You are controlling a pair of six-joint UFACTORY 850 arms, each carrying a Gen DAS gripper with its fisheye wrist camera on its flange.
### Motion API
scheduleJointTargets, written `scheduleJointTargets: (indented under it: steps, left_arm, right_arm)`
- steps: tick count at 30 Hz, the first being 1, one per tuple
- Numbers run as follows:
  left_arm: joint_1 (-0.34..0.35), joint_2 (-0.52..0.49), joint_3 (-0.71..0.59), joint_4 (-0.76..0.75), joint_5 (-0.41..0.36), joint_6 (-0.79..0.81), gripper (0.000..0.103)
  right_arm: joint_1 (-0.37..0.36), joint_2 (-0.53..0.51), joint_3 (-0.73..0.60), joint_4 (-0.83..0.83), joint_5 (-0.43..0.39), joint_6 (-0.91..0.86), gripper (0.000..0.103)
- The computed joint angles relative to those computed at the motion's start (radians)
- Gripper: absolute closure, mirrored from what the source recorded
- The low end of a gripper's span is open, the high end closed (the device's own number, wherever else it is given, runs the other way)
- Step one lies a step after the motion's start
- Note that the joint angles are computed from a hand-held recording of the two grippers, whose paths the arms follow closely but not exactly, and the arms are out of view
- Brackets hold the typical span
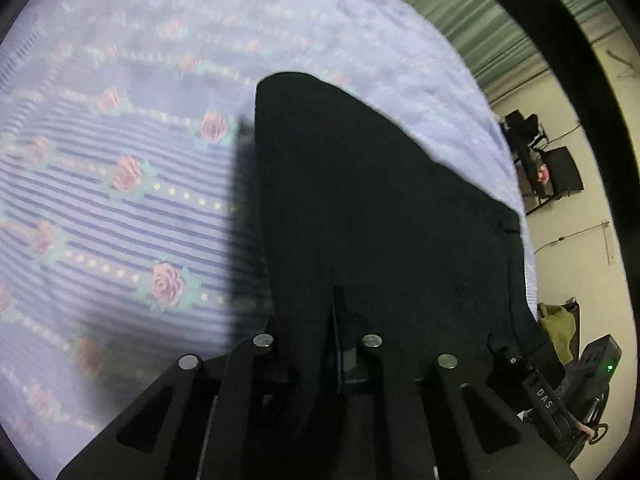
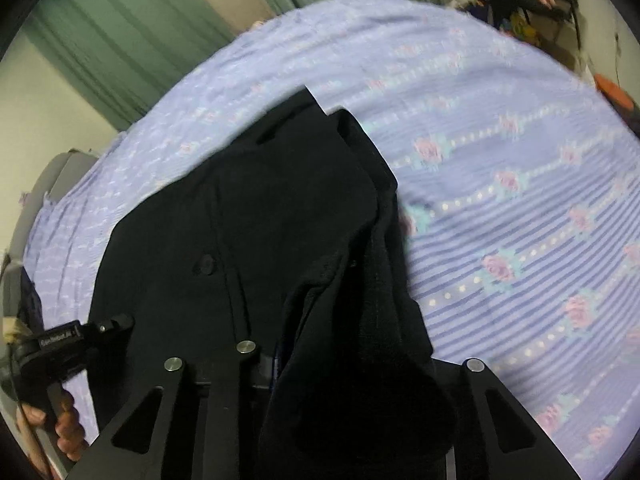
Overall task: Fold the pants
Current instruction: 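Lift and carry the folded trousers with both grippers toward the pillows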
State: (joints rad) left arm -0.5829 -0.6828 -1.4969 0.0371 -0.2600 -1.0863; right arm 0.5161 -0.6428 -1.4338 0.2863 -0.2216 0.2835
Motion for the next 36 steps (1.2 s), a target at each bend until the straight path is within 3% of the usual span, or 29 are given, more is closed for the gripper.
scheduleJointTargets:
  steps: [4,7,10,13,20,28,32,36]
  left_arm:
    - [-0.056,0.087,0.034,0.304,-0.064,-0.266,0.094]
    - [-0.104,0.169,0.083,0.444,-0.115,-0.379,0.094]
    - [-0.140,0.273,0.161,0.512,-0.118,-0.459,0.095]
    - [-0.193,0.387,0.223,0.652,-0.170,-0.596,0.095]
    - [-0.338,0.585,0.272,0.795,-0.364,-0.720,0.095]
    - [-0.505,0.654,0.198,0.882,-0.633,-0.779,0.095]
    - [-0.590,0.652,0.167,0.909,-0.781,-0.850,0.095]
    - [-0.635,0.630,0.137,0.918,-0.863,-0.895,0.095]
  right_arm:
    - [0.035,0.092,0.047,-0.212,0.013,0.121,0.077]
    - [0.064,0.176,0.096,-0.360,0.019,0.208,0.078]
    - [0.103,0.271,0.152,-0.524,0.007,0.324,0.078]
    - [0.140,0.368,0.190,-0.632,-0.023,0.396,0.078]
    - [0.268,0.557,0.218,-0.925,-0.159,0.659,0.078]
    - [0.394,0.724,0.254,-1.001,-0.241,0.726,0.078]
    - [0.430,0.774,0.275,-0.997,-0.209,0.701,0.078]
    - [0.466,0.806,0.300,-1.005,-0.182,0.703,0.078]
